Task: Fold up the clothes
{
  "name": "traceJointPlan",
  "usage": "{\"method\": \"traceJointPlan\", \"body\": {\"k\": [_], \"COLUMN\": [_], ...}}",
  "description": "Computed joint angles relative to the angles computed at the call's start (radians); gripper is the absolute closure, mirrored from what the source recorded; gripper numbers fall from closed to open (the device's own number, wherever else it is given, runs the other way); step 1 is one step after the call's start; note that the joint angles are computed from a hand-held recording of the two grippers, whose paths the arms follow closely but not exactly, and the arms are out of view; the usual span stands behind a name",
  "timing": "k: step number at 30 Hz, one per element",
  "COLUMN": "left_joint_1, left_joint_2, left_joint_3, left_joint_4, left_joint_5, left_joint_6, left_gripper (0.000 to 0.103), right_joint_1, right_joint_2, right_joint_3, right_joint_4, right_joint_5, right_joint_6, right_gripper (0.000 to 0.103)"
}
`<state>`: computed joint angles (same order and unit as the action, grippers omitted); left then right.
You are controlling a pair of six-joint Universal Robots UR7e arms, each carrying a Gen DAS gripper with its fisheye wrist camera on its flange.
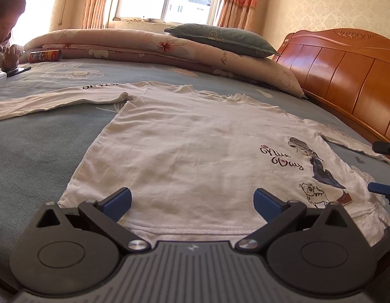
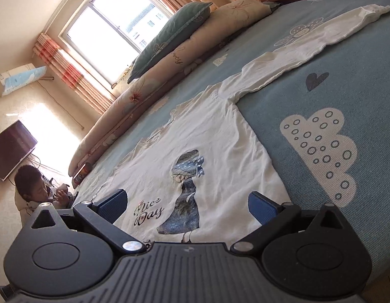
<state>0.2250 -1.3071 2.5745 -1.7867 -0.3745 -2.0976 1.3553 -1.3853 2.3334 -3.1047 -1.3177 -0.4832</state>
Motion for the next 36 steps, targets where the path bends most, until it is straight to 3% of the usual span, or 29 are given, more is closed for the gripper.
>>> {"method": "traceJointPlan", "body": {"k": [4, 6, 9, 12, 14, 18, 20, 24, 26, 29, 32, 35, 36], "left_joint_1": [-0.006, -0.009, -0.005, -0.004, -0.005, -0.005, -0.008, -0.010, -0.012, -0.013, -0.011, -0.013, -0.014], "left_joint_2": [-0.015, -0.022, -0.022, -0.018, -0.020, -0.028, -0.033, -0.039, -0.039, -0.037, -0.039, -0.044, -0.043], "left_joint_3": [0.004, 0.009, 0.010, 0.010, 0.013, 0.020, 0.025, 0.037, 0.045, 0.054, 0.053, 0.049, 0.042], "left_joint_4": [0.021, 0.019, 0.007, -0.004, -0.011, -0.024, -0.031, -0.073, -0.109, -0.153, -0.164, -0.150, -0.125], "left_joint_5": [-0.011, -0.009, -0.008, -0.008, -0.008, -0.007, -0.006, -0.004, -0.003, -0.003, -0.006, -0.017, -0.023], "left_joint_6": [-0.033, -0.041, -0.033, -0.011, -0.004, 0.002, 0.002, 0.038, 0.065, 0.100, 0.117, 0.115, 0.106], "left_gripper": [0.001, 0.001, 0.001, 0.001, 0.001, 0.001, 0.001, 0.001, 0.001, 0.001, 0.001, 0.001, 0.001], "right_joint_1": [0.067, 0.068, 0.086, 0.150, 0.161, 0.184, 0.193, 0.212, 0.236, 0.258, 0.282, 0.303, 0.308], "right_joint_2": [0.052, 0.034, -0.011, 0.042, 0.090, 0.140, 0.124, 0.096, 0.124, 0.188, 0.265, 0.268, 0.256], "right_joint_3": [0.039, 0.044, 0.012, -0.049, -0.078, -0.160, -0.187, -0.205, -0.199, -0.205, -0.282, -0.336, -0.331], "right_joint_4": [-0.262, -0.200, 0.053, 0.171, 0.130, 0.102, 0.183, 0.382, 0.356, 0.216, 0.158, 0.250, 0.274], "right_joint_5": [-0.154, -0.100, -0.044, -0.154, -0.183, -0.245, -0.247, -0.244, -0.307, -0.355, -0.426, -0.434, -0.415], "right_joint_6": [-0.038, -0.074, -0.163, -0.195, -0.209, -0.102, -0.105, -0.216, -0.252, -0.303, -0.230, -0.117, -0.120], "right_gripper": [0.000, 0.000, 0.000, 0.000, 0.000, 0.000, 0.000, 0.000, 0.000, 0.000, 0.000, 0.000, 0.000]}}
